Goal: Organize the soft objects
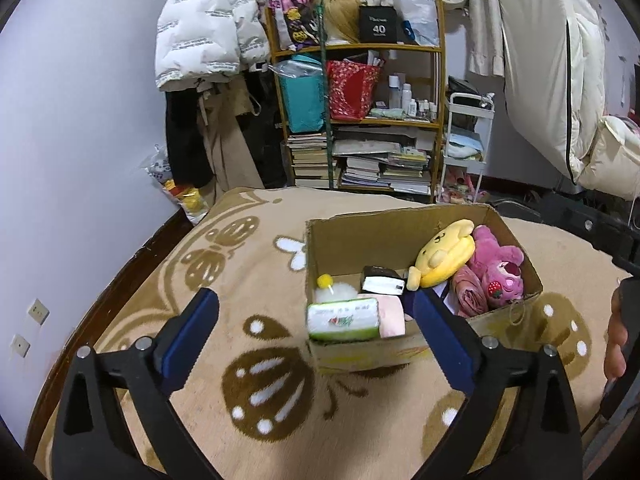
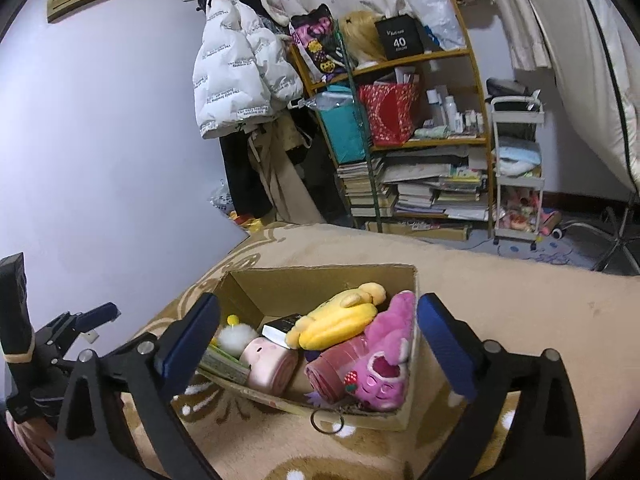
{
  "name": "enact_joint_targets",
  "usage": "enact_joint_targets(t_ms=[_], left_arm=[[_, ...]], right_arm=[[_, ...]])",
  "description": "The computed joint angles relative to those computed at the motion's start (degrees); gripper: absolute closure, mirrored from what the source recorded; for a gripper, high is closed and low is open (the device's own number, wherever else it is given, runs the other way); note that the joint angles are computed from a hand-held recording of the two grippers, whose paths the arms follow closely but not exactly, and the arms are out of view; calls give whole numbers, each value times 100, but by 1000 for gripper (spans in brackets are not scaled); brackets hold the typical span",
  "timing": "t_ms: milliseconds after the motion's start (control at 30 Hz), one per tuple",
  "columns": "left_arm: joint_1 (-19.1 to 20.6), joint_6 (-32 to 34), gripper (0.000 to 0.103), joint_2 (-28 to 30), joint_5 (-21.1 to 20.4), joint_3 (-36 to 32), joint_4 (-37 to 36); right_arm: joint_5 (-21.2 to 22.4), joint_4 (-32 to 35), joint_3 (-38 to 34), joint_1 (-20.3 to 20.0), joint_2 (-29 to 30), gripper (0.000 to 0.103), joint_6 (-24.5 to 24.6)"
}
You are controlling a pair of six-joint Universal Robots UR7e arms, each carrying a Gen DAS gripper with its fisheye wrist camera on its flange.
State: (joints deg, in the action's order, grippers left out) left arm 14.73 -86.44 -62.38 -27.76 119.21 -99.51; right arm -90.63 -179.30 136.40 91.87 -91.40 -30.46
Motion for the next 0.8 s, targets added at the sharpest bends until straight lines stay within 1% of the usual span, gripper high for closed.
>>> enact_joint_targets(t_ms=[133, 400, 567, 800], left_arm=[[-221, -541, 3, -143, -68, 12, 472], [-654, -1252, 2, -272, -272, -37, 1325], [-935, -1537, 2, -337, -382, -38, 1632], [-1139, -1710, 2, -298, -529, -71, 1853]], right_arm=[[-277, -39, 135, 165, -200, 0, -141], [-505, 41, 429, 378, -693, 0, -218], [-607, 63, 568, 487, -968, 0, -221], [-753, 71, 741, 530, -1301, 0, -182]])
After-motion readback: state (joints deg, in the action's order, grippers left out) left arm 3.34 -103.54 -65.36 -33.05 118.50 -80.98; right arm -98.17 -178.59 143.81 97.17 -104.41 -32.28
